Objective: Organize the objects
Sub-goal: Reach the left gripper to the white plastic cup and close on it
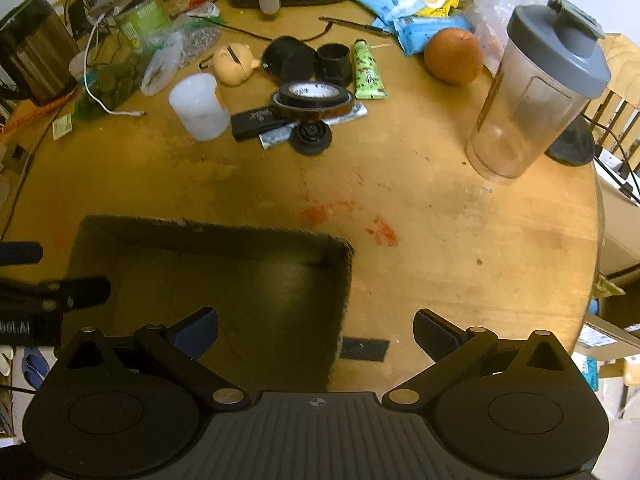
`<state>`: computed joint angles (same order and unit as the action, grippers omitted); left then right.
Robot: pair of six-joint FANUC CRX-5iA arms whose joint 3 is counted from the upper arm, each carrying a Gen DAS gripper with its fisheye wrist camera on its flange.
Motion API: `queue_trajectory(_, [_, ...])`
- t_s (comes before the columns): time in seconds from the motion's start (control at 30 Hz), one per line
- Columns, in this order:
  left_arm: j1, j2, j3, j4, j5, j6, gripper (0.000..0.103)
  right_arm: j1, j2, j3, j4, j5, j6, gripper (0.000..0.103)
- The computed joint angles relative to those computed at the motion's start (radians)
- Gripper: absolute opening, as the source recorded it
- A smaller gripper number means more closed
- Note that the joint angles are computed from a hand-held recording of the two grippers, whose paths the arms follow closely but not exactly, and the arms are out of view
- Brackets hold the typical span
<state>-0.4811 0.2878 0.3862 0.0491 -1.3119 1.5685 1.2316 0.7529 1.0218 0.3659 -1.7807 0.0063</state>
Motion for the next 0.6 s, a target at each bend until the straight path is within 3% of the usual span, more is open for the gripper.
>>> queue_trajectory(0.27, [0.019, 0.033, 0.039, 0.021, 0.062, -0.04, 0.103, -0.004, -0.035, -0.062, 0.058, 0.073, -0.054, 0.103])
queue_trajectory(0.6, [0.041, 0.068, 0.059, 0.083, 0.152, -0.1, 0.102, -0.018, -0.027, -0.051, 0.06, 0.049, -0.088, 0.103])
